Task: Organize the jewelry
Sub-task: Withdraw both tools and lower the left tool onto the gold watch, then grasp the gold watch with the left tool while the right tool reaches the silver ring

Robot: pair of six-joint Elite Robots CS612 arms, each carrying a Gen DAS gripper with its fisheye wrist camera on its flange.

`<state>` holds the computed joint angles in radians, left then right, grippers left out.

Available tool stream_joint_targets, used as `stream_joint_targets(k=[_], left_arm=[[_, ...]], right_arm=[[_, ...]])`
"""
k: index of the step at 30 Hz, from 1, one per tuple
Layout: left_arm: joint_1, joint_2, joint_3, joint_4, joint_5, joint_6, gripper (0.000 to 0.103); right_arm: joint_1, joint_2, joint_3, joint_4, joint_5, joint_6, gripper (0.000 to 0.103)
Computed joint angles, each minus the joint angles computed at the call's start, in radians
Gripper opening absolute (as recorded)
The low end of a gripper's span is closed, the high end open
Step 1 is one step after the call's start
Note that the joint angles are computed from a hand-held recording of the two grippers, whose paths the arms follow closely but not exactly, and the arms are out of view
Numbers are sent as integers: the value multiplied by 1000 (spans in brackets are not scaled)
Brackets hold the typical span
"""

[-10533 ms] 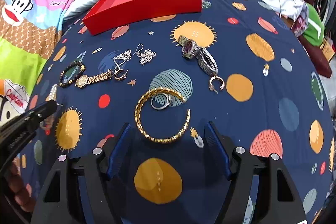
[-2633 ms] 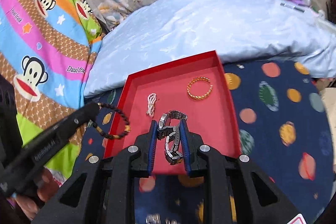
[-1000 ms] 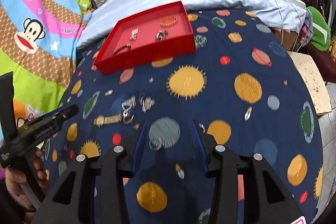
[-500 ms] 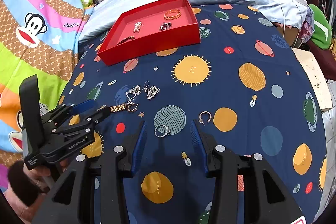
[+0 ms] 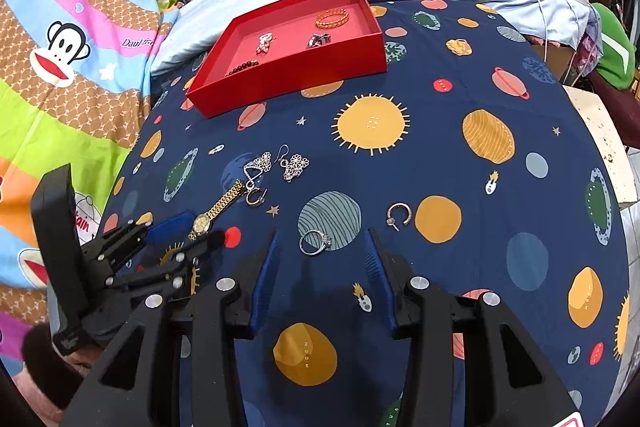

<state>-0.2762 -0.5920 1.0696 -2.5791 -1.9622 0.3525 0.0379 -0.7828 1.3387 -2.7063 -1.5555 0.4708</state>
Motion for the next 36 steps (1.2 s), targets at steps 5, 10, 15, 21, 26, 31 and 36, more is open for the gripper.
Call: stream_joint_targets(k=[5, 10, 15, 21, 26, 31, 36], left_arm=[[-9, 7, -10, -15, 28, -23, 26], [-6, 8, -15, 1, 10, -30, 20], [-5, -8, 7, 3, 12, -45, 11], [4, -33, 30, 6, -20, -86, 0], [4, -33, 32, 32, -13, -111, 12], [-5, -40, 52, 15, 16, -118, 40], [-24, -50, 89, -41, 78, -61, 32]], right_arm=[[0, -1, 3, -2, 2, 2, 42], [-2, -4, 10, -6, 2, 10, 42], [-2, -3, 10, 1, 8, 6, 42], [-3, -2, 14, 13, 12, 5, 42], [-3, -3, 16, 11, 14, 6, 42], [-2, -1, 15, 10, 17, 3, 42], [-2, -1, 13, 12, 16, 3, 42]])
